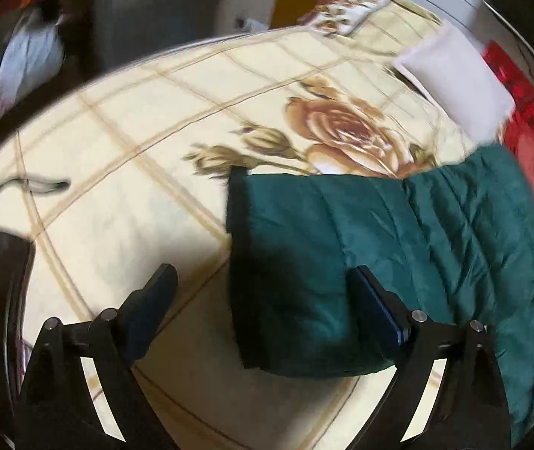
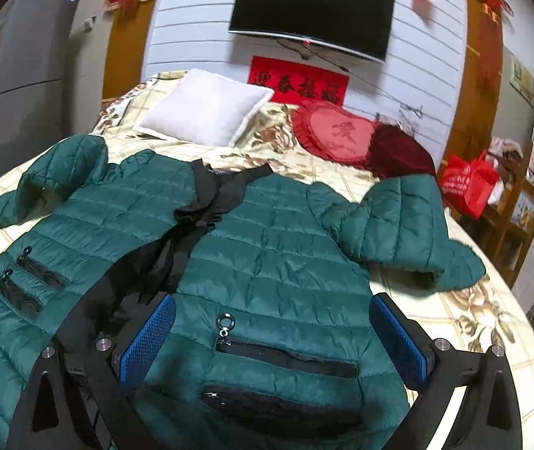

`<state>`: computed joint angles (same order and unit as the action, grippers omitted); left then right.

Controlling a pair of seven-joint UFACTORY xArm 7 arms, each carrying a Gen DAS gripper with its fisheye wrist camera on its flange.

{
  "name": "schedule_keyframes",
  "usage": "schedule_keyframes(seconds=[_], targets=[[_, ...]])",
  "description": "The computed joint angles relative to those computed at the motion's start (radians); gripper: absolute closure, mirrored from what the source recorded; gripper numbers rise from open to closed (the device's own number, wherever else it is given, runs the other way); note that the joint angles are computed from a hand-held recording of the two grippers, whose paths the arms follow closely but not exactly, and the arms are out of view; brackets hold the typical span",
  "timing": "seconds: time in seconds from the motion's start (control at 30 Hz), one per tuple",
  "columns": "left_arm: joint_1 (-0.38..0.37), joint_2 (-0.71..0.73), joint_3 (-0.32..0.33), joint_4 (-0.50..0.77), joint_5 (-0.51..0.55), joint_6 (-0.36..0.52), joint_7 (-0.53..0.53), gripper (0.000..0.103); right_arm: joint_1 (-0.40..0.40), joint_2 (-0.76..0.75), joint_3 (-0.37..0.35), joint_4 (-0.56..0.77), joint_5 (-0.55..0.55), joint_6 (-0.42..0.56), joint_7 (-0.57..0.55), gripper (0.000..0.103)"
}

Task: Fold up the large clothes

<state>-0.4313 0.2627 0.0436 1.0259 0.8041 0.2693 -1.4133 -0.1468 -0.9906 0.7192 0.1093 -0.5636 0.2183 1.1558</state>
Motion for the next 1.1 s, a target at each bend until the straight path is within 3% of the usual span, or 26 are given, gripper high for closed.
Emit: schedule_keyframes(seconds=[0.1,0.17,0.23,0.27,0.3,0.37,0.43,0.53,0.6,0.67,0.8,1.0,1.1], targets=[[-0.043,0.028,-0.012,0.055,0.046,0.127,0.022,0.01,-0.006,0.015,-0.021,-0.003,0.012,-0.004,0.005,0.001],[-0.047,0.032,-0.017,0.06,0.073,0.126,0.014,0.014,-0.005,0.023,-0.037,-0.005,0.021,-0.002,0.006,0.001],[-0.046,0.023,-0.006,0.046,0.13,0.067,-0.014,0.052,-0.002,0.027,-0.057,-0.011,0.029,-0.007,0.005,0.001],[-0.024,0.02,-0.025,0.038,0.104,0.031,0.02,0.078,0.001,0.027,-0.066,-0.016,0.035,-0.009,0.005,0.001],[-0.007,0.022,-0.045,0.041,0.069,0.026,0.06,0.084,0.005,0.029,-0.079,-0.021,0.042,-0.013,0.004,0.001],[-0.049,-0.006,-0.021,0.039,0.112,0.074,0.031,0.086,0.015,0.025,-0.099,-0.031,0.056,-0.017,0.003,0.001],[-0.068,-0.063,0.003,0.01,0.235,0.083,-0.108,0.087,0.028,0.007,-0.118,-0.046,0.072,-0.02,0.005,0.001],[-0.056,-0.182,0.001,-0.045,0.365,0.158,-0.289,0.087,0.064,-0.039,-0.149,-0.068,0.099,0.005,0.004,0.001],[-0.033,-0.246,-0.018,-0.066,0.371,0.228,-0.316,0.087,0.091,-0.072,-0.158,-0.075,0.107,0.043,0.0,0.001],[-0.009,-0.307,-0.042,-0.083,0.348,0.296,-0.311,0.087,0.122,-0.092,-0.182,-0.078,0.111,0.082,-0.019,0.001],[0.026,-0.355,-0.089,-0.085,0.27,0.245,-0.202,0.087,0.188,-0.146,-0.22,-0.086,0.111,0.174,-0.061,0.001],[0.04,-0.256,-0.2,0.048,0.223,0.039,-0.083,0.087,0.279,-0.222,-0.284,-0.116,0.118,0.295,-0.126,0.001],[-0.008,-0.139,-0.237,0.183,0.153,-0.028,0.009,0.087,0.311,-0.249,-0.337,-0.136,0.135,0.335,-0.176,0.001]])
